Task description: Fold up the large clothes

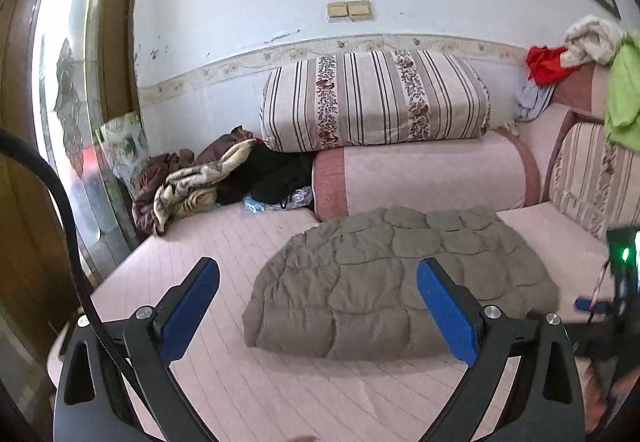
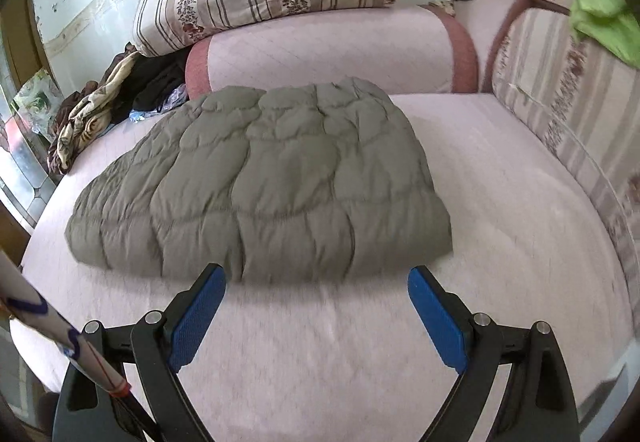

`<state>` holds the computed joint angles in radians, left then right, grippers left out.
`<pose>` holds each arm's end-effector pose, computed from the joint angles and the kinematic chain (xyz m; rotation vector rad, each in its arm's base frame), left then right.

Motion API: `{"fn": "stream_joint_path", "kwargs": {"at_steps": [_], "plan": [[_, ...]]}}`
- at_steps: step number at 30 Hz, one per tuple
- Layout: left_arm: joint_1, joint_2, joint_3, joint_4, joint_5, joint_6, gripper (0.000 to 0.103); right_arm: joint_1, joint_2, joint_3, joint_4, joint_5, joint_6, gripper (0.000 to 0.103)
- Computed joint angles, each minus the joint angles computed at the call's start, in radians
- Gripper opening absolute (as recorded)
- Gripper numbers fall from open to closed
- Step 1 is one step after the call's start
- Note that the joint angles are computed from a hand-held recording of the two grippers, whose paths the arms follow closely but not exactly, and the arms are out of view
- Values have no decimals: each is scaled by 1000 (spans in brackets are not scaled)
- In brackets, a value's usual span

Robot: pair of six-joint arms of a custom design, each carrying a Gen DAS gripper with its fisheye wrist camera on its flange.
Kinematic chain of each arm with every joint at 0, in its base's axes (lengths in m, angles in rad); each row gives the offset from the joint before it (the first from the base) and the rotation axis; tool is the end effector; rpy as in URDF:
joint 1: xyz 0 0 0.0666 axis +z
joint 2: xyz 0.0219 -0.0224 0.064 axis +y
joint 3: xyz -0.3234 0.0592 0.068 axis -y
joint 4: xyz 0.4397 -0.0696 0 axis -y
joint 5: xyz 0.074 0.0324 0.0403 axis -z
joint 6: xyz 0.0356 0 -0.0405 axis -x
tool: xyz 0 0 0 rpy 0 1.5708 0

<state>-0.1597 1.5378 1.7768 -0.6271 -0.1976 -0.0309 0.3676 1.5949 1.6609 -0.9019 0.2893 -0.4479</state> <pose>0.6004 -0.0900 0.5188 0.0563 1.9517 0.1085 0.5719 0.2089 0.4009 0.2268 2.3514 0.0446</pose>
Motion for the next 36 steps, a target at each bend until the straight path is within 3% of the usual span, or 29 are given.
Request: {"fn": "stream_joint_path", "kwargs": {"at_steps": [8, 13, 17, 22, 30, 36], "plan": [[42, -137, -145, -18, 91, 141, 101, 62, -111, -138, -13, 47, -55, 96], [63, -198, -216, -13, 109, 174, 101, 115, -137, -166, -16, 101, -40, 96], [72, -204, -218, -74, 110, 175, 101, 158, -146, -180, -17, 124, -27, 96], [43, -176, -211, -196, 22, 119, 101, 187, -140, -181, -56, 157, -41, 96], [33, -168, -237, -311, 60, 147, 101, 202, -159, -206, -97, 222, -71, 96], [19, -140, -218, -376, 29, 157, 101, 195, -171, -224, -117, 231, -99, 96]]}}
